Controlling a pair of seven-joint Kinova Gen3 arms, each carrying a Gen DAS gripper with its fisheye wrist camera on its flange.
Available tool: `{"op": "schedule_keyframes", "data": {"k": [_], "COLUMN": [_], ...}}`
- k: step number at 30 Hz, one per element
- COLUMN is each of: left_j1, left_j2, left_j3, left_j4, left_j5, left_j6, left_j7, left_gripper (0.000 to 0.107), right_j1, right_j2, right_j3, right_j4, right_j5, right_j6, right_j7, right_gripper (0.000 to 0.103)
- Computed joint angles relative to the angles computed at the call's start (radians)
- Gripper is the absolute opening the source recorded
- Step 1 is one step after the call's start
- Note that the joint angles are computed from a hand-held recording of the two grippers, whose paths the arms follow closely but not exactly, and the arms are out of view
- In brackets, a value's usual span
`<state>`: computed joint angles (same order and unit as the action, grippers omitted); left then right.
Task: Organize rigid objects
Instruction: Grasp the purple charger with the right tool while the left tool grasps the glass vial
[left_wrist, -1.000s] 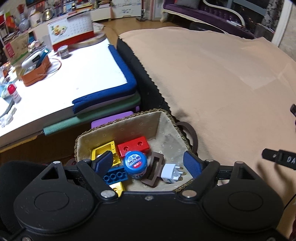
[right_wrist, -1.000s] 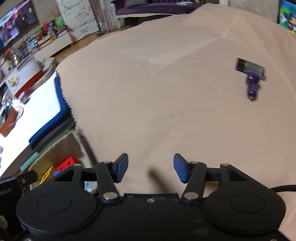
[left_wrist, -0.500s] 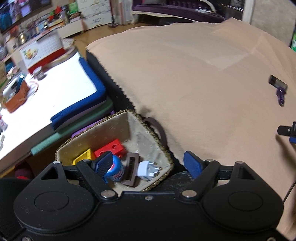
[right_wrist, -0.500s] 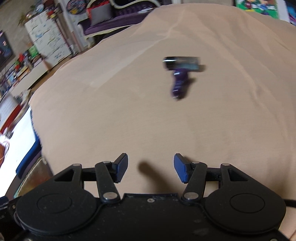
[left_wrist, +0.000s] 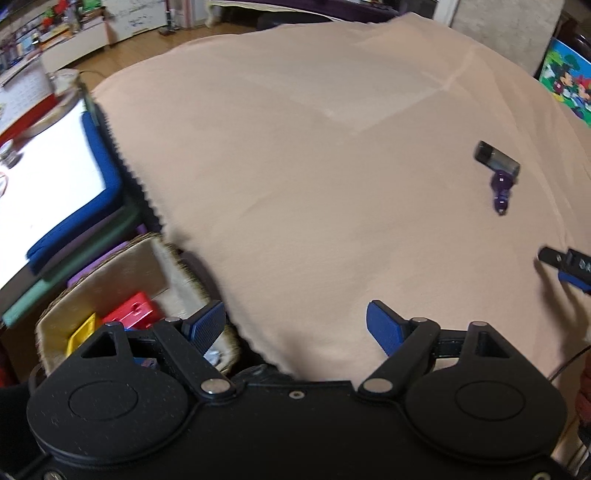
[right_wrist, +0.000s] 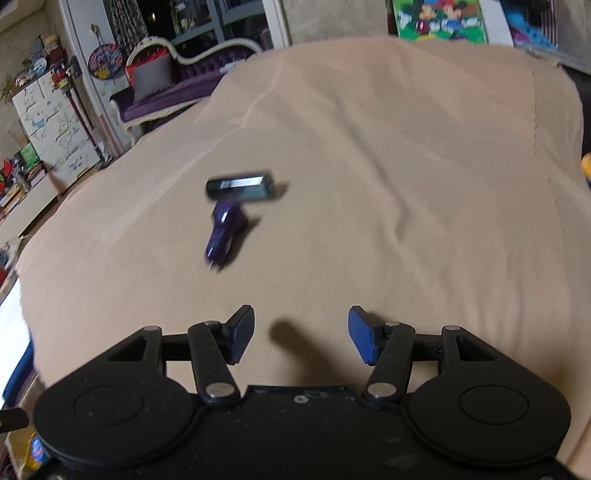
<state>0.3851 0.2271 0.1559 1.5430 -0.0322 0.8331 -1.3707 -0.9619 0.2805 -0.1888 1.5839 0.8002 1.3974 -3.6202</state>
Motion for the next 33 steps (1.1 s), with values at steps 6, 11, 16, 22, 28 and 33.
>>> {"op": "schedule_keyframes", "data": {"k": [6, 11, 16, 22, 28, 33], "left_j1": [0.049, 0.053, 0.084, 0.139, 0.227, 0.294], "left_j2": [0.07, 0.113, 0.161, 0.24, 0.37, 0.506], "left_j3": [0.014, 0.034, 0.025, 0.017, -0.02, -0.011], "left_j4": [-0.091, -0.15, -0.223, -0.367, -0.614, -0.845], "left_j5": [-0.046, -0.051, -0.068, -0.077, -0.015, -0.053], "left_j6": [0.035, 0.056, 0.076, 0.116, 0.192, 0.255], "left_j7": [0.028, 0.041, 0.046, 0.011, -0.071, -0.06], "left_gripper": [0.08, 0.08, 0.08, 0.081, 0.089, 0.091], "right_j1": [0.175, 0.208, 0.188, 0.11, -0.087, -0.127], "right_j2": [0.036, 0.096, 0.2, 0.203, 0.12, 0.048], "right_j3": [-0.141, -0.079, -0.057, -0.024, 0.186, 0.233], "right_j4": [-0.009, -0.056, -0.135, -0.05, 0.162, 0.291], "right_j5": [0.125, 0.149, 0.202, 0.289, 0.258, 0.305], "right_j6": [-0.013, -0.127, -0.086, -0.005, -0.028, -0.123], "right_j7": [0.037, 0.128, 0.226, 0.07, -0.174, -0.369], "right_gripper": [0.059, 0.059, 0.028, 0.028, 0.028, 0.028]}}
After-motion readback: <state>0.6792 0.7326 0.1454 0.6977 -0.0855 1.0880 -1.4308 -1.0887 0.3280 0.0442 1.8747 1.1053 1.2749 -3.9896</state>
